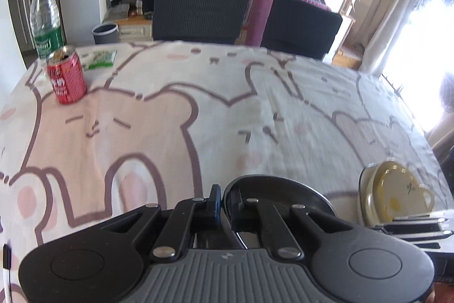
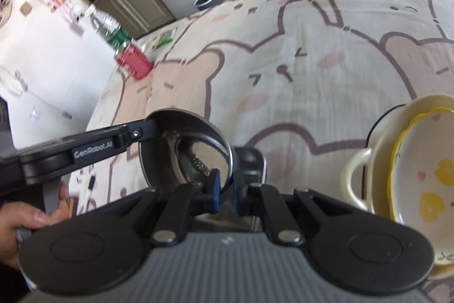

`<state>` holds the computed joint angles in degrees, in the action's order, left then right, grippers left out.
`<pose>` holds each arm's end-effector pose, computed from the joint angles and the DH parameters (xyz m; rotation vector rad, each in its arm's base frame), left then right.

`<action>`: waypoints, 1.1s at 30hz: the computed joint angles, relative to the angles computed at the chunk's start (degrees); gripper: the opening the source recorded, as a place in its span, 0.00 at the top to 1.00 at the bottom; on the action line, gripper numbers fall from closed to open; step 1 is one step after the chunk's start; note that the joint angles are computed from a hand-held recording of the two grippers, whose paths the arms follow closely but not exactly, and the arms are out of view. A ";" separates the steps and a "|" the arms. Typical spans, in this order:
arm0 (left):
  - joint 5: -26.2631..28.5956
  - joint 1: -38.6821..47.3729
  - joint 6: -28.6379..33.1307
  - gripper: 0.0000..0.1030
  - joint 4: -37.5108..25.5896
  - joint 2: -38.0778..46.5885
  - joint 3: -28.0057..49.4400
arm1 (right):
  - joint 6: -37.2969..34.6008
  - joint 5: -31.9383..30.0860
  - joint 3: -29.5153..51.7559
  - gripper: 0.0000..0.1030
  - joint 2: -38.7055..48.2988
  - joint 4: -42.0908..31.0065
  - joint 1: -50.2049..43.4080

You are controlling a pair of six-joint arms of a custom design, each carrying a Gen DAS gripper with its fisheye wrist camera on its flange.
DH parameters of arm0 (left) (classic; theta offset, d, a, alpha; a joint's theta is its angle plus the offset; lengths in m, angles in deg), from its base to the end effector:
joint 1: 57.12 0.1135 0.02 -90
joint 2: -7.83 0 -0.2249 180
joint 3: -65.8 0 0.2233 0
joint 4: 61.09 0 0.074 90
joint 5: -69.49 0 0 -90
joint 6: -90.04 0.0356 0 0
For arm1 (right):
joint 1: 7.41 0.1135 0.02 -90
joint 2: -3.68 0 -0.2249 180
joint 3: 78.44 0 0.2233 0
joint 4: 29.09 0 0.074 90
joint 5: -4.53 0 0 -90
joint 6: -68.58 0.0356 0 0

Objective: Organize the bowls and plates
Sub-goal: 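Lift the round steel bowl with both grippers and carry it toward the bowl stack, then carry the square tray holding the steel bowl toward the cream bowl stack with both grippers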

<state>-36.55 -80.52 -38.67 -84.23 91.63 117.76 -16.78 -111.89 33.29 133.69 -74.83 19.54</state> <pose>0.2311 -0.0893 0.1307 -0.4391 2.4406 -0.1042 0.3699 0.2058 0.1205 -0.6721 2.6454 0.7867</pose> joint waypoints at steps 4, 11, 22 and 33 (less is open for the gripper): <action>2.02 0.77 0.15 0.95 -0.02 1.83 -0.39 | -1.96 0.72 3.56 0.90 2.58 -3.44 0.61; 3.74 1.57 1.47 0.95 0.16 6.41 1.13 | -5.31 3.37 7.31 0.91 5.43 -7.60 2.22; 5.75 2.57 2.83 0.95 -0.72 11.89 4.50 | -7.95 5.09 10.54 0.90 8.00 -10.50 2.79; 6.42 3.54 3.54 0.94 -1.13 15.16 6.21 | -8.15 4.82 12.15 0.85 9.03 -11.35 2.96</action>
<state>-30.13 -76.98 -35.13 -85.36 106.79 123.97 -24.93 -107.07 45.44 142.72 -86.18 22.50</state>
